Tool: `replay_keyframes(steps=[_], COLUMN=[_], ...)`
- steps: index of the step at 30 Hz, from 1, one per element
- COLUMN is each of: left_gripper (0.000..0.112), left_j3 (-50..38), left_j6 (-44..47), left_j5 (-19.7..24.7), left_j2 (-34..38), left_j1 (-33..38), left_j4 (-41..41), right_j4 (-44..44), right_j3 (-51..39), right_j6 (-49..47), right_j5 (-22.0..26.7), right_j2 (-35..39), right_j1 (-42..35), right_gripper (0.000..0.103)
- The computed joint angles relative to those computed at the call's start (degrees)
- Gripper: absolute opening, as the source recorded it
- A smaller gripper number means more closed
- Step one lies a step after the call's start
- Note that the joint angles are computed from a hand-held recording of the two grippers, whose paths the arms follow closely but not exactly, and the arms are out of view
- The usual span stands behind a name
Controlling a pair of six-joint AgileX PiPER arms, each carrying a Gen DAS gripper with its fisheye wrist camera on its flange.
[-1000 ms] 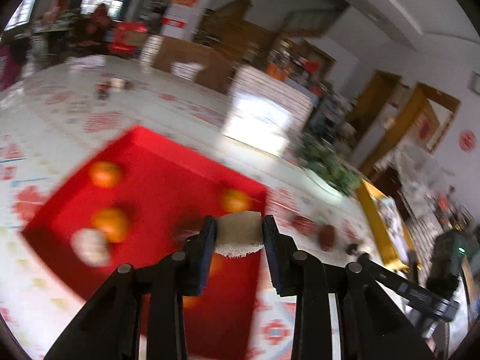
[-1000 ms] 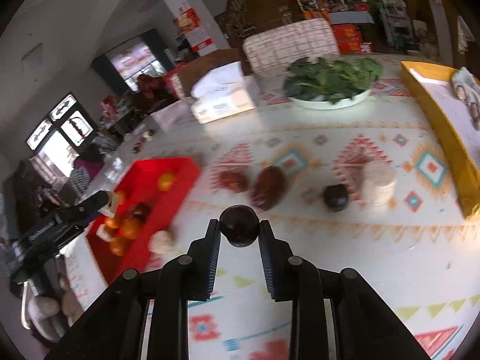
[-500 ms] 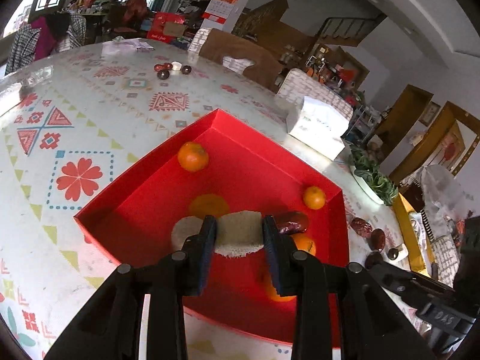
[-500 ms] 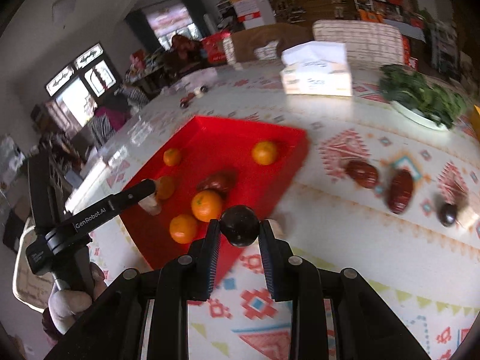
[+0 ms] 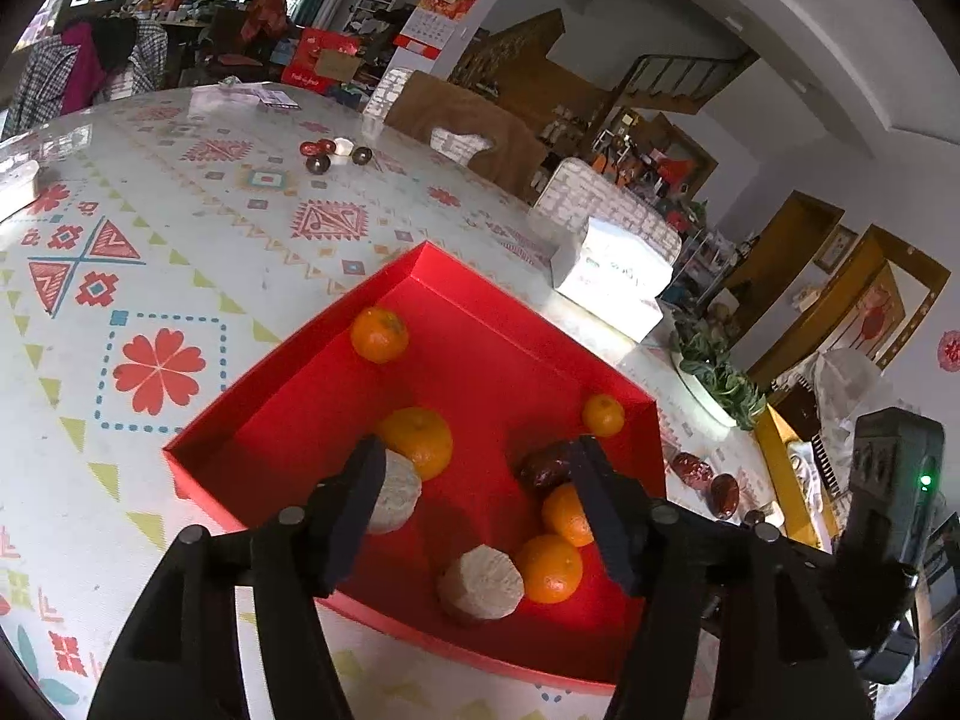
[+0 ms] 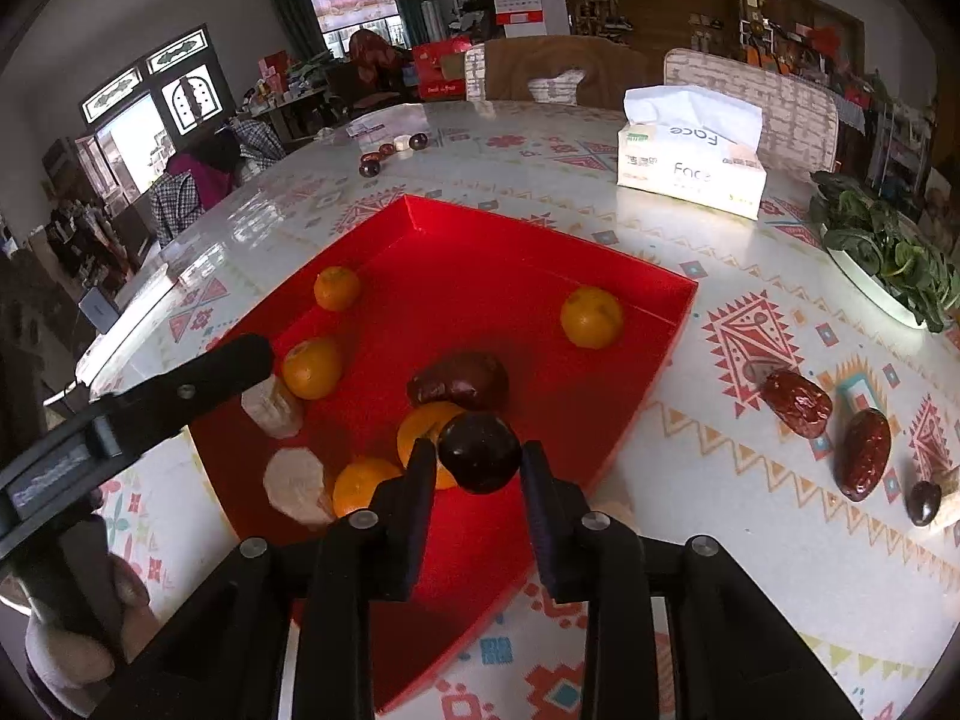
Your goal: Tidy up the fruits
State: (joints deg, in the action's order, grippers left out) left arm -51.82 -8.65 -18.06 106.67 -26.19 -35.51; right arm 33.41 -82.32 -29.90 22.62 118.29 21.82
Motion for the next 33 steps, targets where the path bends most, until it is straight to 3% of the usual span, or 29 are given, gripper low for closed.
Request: replay_keyframes(steps=[9,15,21,26,30,32,33], left_gripper=[0.067,0.068,0.068,0.068,0.068,0.068,0.068], left_j3=[3.25,3.36,1.66,-0.31,-2.37,-3.54,-4.05], left_j6=[-4.05,-4.56,0.48,5.89,10.08,12.73,14.69], left_j5=[-1.57,-1.73,-0.56,0.56,1.64,2.39,2.63], left_j2=[-3.03,-3.54,-2.99,-2.24,-1.16,-0.59,-0.41], left_j1=[-0.48,-1.53,-2.75,-3.75,-4.68,-5.20,-5.56], left_j4=[2.97,3.08,-1.49,-6.28,-10.06,-12.35,-14.15], right_j4=[8.88,4.37,1.55,-4.86,-4.08,-3.30,-2.78], right_j3=[5.83,9.72,8.43,6.70,5.04,6.06,5.97], right_j6=[-8.11,-7.61,-9.08,-5.53,-6.48,-7.20,-7.46], right_j5=[-2.00,-2.92,-1.94,-4.53,-3.44,-5.21,-5.11], right_j2=[-5.51,-6.69,-3.49,-1.42,0.57,0.33,0.37], right_j1=[-3.92,-6.97,-6.20,-4.51,-5.25,-4.86,-4.98], right_gripper=[0.046,0.046,0.046,0.046,0.046,0.045,0.041])
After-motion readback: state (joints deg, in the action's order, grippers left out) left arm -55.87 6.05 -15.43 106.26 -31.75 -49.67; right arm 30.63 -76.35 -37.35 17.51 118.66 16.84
